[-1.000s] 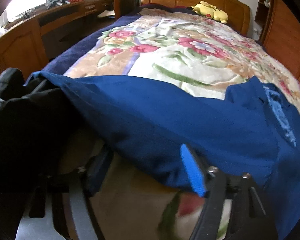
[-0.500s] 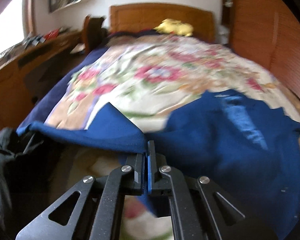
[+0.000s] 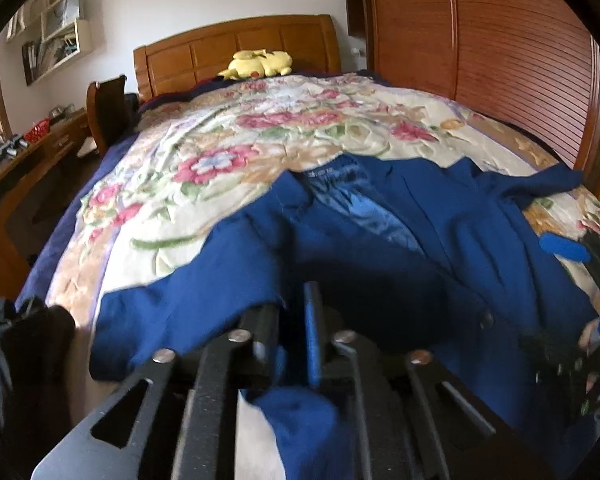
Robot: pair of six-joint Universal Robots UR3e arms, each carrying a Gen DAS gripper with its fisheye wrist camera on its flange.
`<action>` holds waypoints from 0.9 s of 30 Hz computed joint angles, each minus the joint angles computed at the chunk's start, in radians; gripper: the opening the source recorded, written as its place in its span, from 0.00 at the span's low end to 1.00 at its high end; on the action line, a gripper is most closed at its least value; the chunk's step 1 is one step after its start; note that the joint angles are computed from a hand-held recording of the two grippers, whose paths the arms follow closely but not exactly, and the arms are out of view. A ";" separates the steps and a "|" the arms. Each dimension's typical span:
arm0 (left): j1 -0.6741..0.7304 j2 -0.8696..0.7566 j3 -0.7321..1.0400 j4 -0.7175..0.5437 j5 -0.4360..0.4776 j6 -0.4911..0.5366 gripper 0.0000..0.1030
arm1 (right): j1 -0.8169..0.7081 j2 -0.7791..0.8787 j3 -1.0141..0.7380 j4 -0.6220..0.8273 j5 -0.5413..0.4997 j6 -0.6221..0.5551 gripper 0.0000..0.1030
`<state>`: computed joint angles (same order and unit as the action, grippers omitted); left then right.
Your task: Fold large clothes
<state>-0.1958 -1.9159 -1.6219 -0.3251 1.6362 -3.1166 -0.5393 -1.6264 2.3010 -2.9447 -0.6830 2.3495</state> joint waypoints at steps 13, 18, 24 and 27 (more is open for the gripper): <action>0.169 0.213 -0.398 0.234 -0.077 0.004 0.72 | -0.023 -0.010 -0.027 0.083 0.021 -0.053 1.00; 0.194 0.129 -0.370 0.234 -0.024 0.025 0.72 | -0.004 0.012 -0.046 0.072 0.005 -0.040 1.00; 0.226 0.020 -0.323 0.234 -0.029 0.029 0.72 | 0.009 0.024 -0.056 0.074 -0.002 -0.043 1.00; 0.218 -0.041 -0.259 0.190 0.003 0.030 0.72 | 0.010 0.026 -0.061 0.085 -0.004 -0.054 1.00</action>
